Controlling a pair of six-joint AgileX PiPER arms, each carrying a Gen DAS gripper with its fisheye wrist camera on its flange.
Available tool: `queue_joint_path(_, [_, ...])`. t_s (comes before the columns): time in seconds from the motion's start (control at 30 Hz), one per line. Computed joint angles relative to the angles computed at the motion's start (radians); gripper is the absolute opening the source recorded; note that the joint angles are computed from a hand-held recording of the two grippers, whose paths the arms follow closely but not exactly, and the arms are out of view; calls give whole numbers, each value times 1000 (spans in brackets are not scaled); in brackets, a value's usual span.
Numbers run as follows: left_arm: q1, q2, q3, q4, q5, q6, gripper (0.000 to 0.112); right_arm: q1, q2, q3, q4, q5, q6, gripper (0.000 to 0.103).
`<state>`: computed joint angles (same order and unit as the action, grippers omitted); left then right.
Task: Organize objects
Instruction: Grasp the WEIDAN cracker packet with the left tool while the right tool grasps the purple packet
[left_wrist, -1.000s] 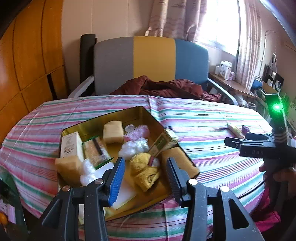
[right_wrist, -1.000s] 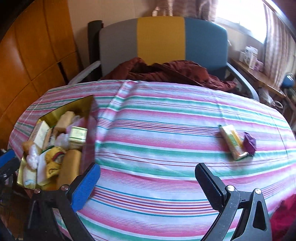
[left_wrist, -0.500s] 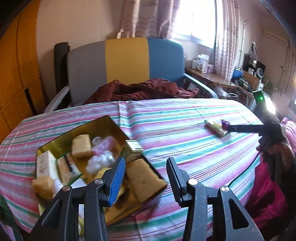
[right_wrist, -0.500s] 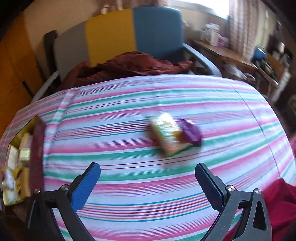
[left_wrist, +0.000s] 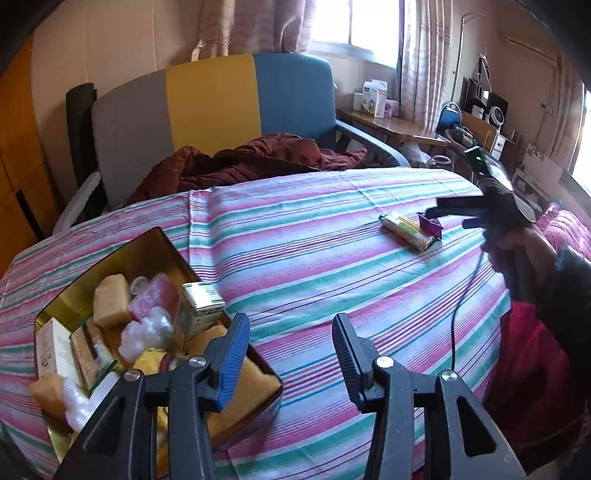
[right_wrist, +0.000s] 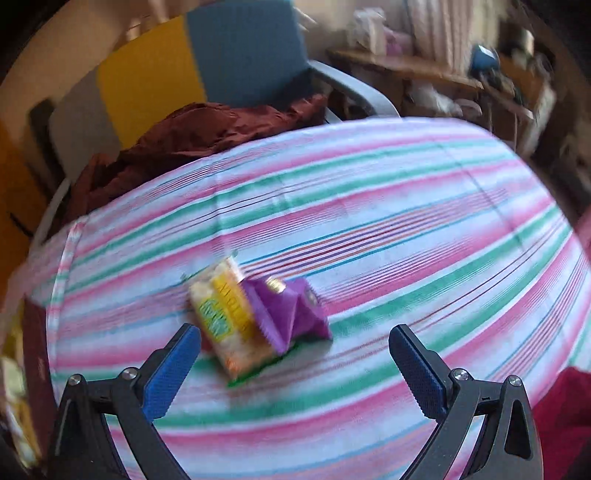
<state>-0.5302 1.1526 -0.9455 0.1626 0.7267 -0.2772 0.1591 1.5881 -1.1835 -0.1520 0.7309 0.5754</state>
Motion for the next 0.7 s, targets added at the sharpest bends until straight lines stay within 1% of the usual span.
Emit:
queue_joint_path(0.03, [-4,10,-5,-2,-1,0,47,-12,14,-5,17,-8,-2,101])
queue_joint_path(0.07, [-6,24,-12,-7,-1,4,47,-39,35,-13,69,-22,-27,101])
queue_joint_path(0.13, [-11,44,-23,-17,-3,16,47,-67,68,-30,137,-35,-63,98])
queue_joint_path(0.17, [-16,54,-29,-18,-5,17,47,-72,89,-46,141,-34,-67,95])
queue_joint_path(0.23, [-24,75,-39,-25,-9,25,47,-79,128,-75,158,-21,-92,88])
queue_joint_path(0.27, [-29,88,-48,-30,-9,28,47,-86,147,-91,192,-9,-132,76])
queue_joint_path(0.3, [-31,95,-53,-36,-11,33,47,-88,163,-107,203,11,-152,67])
queue_joint_path(0.37, [-37,116,-69,-45,-14,44,47,-81,154,-110,171,30,-153,64])
queue_joint_path(0.4, [-38,126,-76,-52,-17,52,47,-83,149,-108,174,40,-167,56])
queue_joint_path(0.47, [-43,157,-100,-75,-16,67,47,-88,122,-80,165,53,-190,56])
queue_joint_path(0.57, [-58,220,-147,-108,-14,84,47,-123,69,-10,200,53,-259,57])
queue_joint_path(0.63, [-64,271,-185,-154,-5,104,47,-141,29,38,205,37,-275,62])
queue_joint_path(0.67, [-64,291,-201,-177,0,112,47,-154,12,58,220,29,-294,74])
queue_joint_path(0.7, [-68,317,-223,-192,7,113,47,-171,-8,79,258,16,-330,93])
